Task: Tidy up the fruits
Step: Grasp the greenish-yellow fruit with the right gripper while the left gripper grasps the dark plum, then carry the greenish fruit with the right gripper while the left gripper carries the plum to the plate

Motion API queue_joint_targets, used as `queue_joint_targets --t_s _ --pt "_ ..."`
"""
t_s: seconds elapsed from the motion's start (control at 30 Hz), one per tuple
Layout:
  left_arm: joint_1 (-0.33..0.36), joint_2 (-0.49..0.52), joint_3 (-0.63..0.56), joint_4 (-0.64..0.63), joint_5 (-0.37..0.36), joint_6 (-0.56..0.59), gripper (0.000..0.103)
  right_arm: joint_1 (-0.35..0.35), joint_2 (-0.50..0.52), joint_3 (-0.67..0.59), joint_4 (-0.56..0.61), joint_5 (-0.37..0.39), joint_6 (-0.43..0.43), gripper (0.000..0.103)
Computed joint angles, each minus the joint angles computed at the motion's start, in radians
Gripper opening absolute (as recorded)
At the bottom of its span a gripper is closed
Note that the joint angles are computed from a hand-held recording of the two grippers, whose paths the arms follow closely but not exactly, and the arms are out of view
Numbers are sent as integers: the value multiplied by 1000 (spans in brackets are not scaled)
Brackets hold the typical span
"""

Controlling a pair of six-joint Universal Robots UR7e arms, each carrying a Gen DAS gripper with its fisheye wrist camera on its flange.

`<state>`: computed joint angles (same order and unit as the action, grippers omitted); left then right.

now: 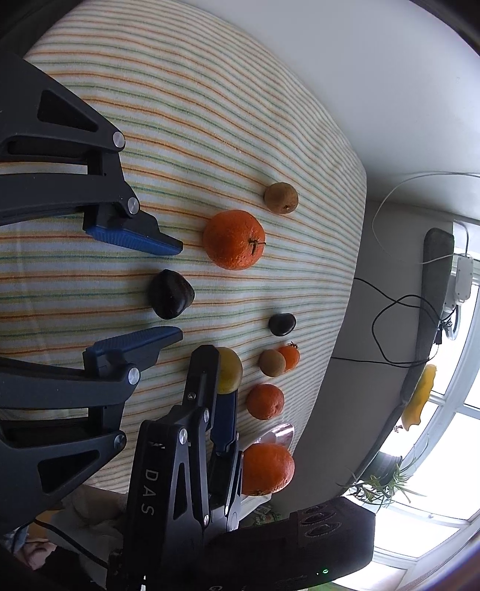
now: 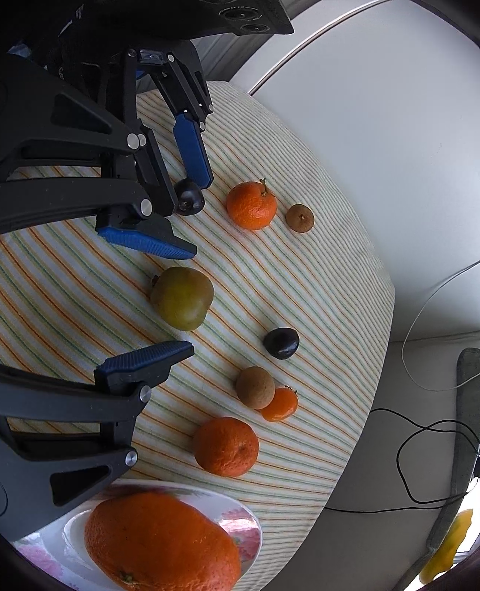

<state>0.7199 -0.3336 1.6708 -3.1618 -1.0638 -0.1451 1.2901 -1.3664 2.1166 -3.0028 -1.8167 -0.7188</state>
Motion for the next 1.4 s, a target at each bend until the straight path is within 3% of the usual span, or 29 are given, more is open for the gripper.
queue_joint_targets --t_s 0.37,0.9,1.4 --pt "0 9 -12 0 -5 1 30 9 3 -10 17 -24 -1 35" --pt "-1 10 -7 -25 -23 -4 25 8 -21 4 14 -2 -1 34" --pt "-33 13 -18 -50 -66 20 25 -3 -150 63 31 48 -12 34"
